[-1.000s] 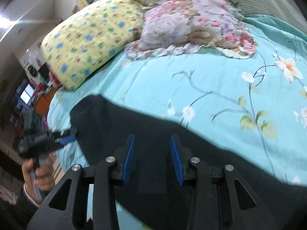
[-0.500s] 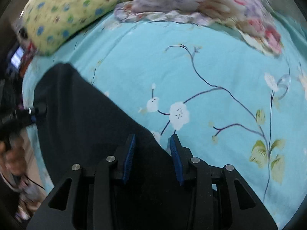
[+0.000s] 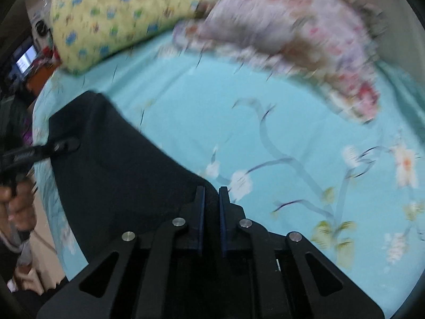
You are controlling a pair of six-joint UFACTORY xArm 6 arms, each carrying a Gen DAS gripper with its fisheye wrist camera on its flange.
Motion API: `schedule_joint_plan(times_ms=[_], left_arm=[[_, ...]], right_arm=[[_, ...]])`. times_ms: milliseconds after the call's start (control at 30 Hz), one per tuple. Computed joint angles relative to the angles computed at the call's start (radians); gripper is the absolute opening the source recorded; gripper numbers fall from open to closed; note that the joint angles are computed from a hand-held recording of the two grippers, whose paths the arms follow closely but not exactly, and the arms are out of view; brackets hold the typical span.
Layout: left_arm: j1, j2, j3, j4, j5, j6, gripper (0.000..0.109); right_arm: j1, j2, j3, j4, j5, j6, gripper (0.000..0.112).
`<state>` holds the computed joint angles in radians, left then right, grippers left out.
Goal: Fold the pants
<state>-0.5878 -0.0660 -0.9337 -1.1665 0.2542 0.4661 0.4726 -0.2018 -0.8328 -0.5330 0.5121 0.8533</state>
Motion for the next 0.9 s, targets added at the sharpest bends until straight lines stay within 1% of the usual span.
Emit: schedule_joint_plan(times_ms=[33,67,167,200,233,267,333,467,500,533,567,600,633,667,700,733,767,800,833,900], left_arm=[[-0.008,-0.036,0.012,-0.038,-0.007,0.046,0.016],[-0.012,-0.056,0.020,-0.035,-0.013,0.059,0.016],[-0.022,-0.076,0.027,0.054,-0.014,0.025,0.016],[-0.023,-0.069,0.028,0.100,-0.021,-0.005,0.016],[-0.023,-0.051,0.026,0.175,-0.032,-0.059,0.016],[-0.020,-0.038,0.022,0.208,-0.031,-0.084,0.016],[-0.015,-0.007,0.009,0.198,-0.039,-0.063,0.016],[-0.007,0.065,-0.013,0.287,-0.071,-0.094,0.016],[-0.002,0.086,-0.021,0.344,-0.068,-0.141,0.017],[0.002,0.094,-0.020,0.360,-0.066,-0.150,0.019],[0.008,0.101,-0.017,0.415,-0.063,-0.201,0.024],[0.015,0.104,-0.014,0.453,-0.060,-0.243,0.027],[0.020,0.101,-0.010,0.449,-0.057,-0.251,0.030],[0.021,0.090,0.001,0.423,-0.062,-0.236,0.033],[0.025,0.077,0.014,0.431,-0.067,-0.256,0.038],[0.031,0.056,0.039,0.481,-0.087,-0.317,0.049],[0.034,0.038,0.060,0.527,-0.108,-0.370,0.052],[0.036,0.016,0.081,0.555,-0.129,-0.405,0.052],[0.036,-0.008,0.098,0.543,-0.142,-0.404,0.052],[0.036,-0.043,0.117,0.561,-0.151,-0.431,0.052]], right_arm=[[0.010,-0.006,-0.015,-0.066,0.035,0.046,0.009],[0.019,-0.012,-0.025,-0.110,0.059,0.076,0.008],[0.031,0.013,-0.055,-0.138,0.095,0.090,0.008],[0.038,0.030,-0.065,-0.161,0.114,0.099,0.008],[0.047,0.043,-0.071,-0.180,0.132,0.109,0.008],[0.050,0.062,-0.079,-0.191,0.140,0.118,0.008],[0.049,0.099,-0.093,-0.208,0.141,0.137,0.008],[0.046,0.164,-0.123,-0.248,0.154,0.187,0.008],[0.046,0.179,-0.129,-0.251,0.157,0.197,0.009],[0.045,0.186,-0.131,-0.247,0.155,0.203,0.009],[0.041,0.188,-0.127,-0.253,0.146,0.223,0.012],[0.041,0.184,-0.121,-0.270,0.146,0.252,0.018],[0.039,0.172,-0.110,-0.282,0.139,0.278,0.024],[0.033,0.153,-0.092,-0.289,0.124,0.306,0.032],[0.029,0.127,-0.070,-0.291,0.121,0.336,0.035],[0.025,0.090,-0.040,-0.300,0.106,0.370,0.035],[0.025,0.066,-0.021,-0.308,0.098,0.397,0.035],[0.026,0.017,0.018,-0.321,0.094,0.443,0.035],[0.029,-0.018,0.046,-0.323,0.092,0.473,0.035],[0.035,-0.092,0.108,-0.342,0.071,0.545,0.036]])
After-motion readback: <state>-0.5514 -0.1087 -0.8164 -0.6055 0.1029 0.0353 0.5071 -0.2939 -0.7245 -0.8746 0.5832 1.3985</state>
